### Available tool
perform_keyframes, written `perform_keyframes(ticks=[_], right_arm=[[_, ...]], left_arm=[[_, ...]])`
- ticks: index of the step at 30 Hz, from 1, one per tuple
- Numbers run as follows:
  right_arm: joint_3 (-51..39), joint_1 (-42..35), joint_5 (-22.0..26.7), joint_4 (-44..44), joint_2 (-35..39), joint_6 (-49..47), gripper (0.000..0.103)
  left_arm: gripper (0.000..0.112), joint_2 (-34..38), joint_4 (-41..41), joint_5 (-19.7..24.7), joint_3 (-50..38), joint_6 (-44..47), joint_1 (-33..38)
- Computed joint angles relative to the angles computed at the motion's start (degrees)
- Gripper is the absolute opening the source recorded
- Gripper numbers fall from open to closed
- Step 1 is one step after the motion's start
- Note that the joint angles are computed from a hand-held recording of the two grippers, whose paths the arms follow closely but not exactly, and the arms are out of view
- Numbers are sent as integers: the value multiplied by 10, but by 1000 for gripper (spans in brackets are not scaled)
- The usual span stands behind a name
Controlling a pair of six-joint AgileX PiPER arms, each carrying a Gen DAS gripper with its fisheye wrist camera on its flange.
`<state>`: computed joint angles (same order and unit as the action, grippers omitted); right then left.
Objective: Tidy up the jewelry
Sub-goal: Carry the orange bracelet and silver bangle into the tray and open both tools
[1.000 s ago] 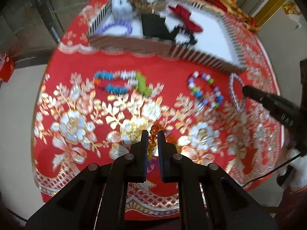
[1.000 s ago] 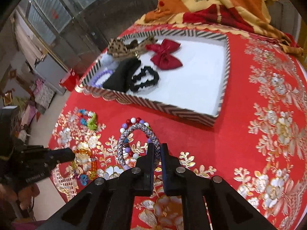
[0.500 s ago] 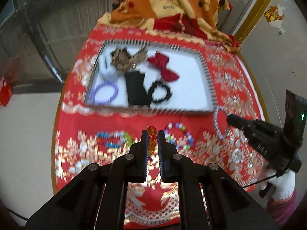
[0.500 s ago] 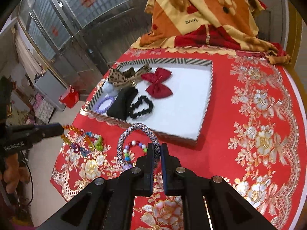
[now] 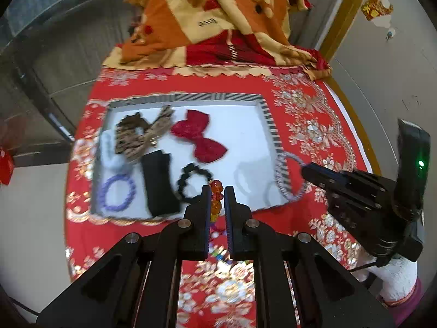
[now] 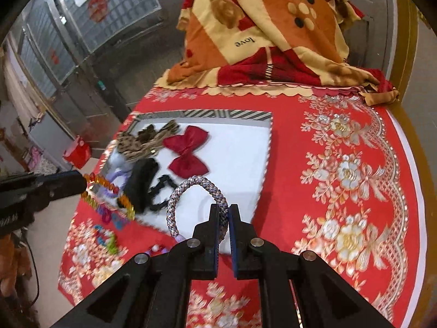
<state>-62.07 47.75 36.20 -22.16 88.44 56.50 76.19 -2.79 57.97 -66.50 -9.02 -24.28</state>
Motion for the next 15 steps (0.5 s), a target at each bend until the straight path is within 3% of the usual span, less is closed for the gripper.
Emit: perform_keyframes(ticks=[8,15], right_arm=[[-55,-75,-4,64,71,-83,6],[-128,-110,3,113,150,-142,6]], left_arm=[[8,114,-43,-35,-50,32,-24],[8,196,-82,-66,-50,83,28]])
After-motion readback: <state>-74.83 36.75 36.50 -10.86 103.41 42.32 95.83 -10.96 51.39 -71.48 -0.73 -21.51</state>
